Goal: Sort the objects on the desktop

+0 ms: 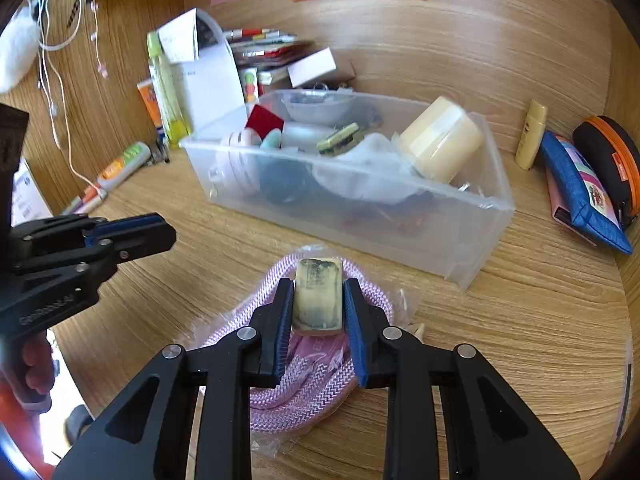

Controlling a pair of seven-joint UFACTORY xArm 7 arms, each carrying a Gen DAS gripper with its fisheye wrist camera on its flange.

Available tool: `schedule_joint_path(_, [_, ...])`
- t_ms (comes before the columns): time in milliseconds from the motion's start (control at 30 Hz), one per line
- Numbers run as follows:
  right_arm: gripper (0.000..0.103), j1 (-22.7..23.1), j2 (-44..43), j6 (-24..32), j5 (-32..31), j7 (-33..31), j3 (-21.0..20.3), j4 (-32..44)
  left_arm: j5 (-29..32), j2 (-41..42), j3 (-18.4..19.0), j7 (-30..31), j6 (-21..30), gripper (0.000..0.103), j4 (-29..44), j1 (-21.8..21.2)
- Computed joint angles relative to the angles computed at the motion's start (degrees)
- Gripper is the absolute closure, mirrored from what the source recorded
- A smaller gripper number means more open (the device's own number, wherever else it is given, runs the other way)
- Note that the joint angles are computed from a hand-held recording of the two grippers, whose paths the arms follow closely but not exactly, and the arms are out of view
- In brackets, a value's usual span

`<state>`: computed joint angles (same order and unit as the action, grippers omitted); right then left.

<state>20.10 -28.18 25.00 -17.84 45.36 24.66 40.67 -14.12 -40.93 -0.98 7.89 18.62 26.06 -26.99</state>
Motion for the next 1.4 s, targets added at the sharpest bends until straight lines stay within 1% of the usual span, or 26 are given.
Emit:
schedule_joint_path(67, [0.08,0.6,-0.9,-1.3,0.9,-0.5,-1.1,-0.5,0.1,0.4,0.1,0.2,-0.2,0.088,0.6,-0.1])
schedule_joint_path(133, [0.08,0.5,-1.7,-1.7,1.1,-1.0,-1.3,-0.5,0.0,0.9,0.0,0.3,-0.6,0.088,1.2,-0.3])
schedule_joint_path(400, [0.08,-1.7,-3.3,-2.0,0.7,-2.3,-0.9,0.5,-0.6,3.8,0.3,1.1,-1.8,0.088,4.7,-1.2])
schedule_joint_path(533, [0.08,-2.9,-3.7,-2.1,0.4,-3.2,-0.9,1.3,0.1,5.6,-0.7,1.1,-2.5,0.088,6.8,-0.5])
schedule_joint_path(900, [0.08,-6.3,-5.0,-3.6,-0.2,-3.6,-0.5,2.1,-0.9,8.7,0.1,3.5,-3.6,0.088,10.8,-1.7])
schedule_joint_path(1133, [0.08,-7.6,-3.8,-4.5,-0.1,-4.8,-1.2,2.8,-1.6,11.4,-0.2,4.6,-4.5,0.088,13.1,-2.1])
schedule_joint_path(1400, [0.08,-8.4,-0.8,-5.6,-0.2,-5.8,-2.2,3.9,-3.1,15.3,-0.1,6.4,-4.3,0.088,16.0,-2.5])
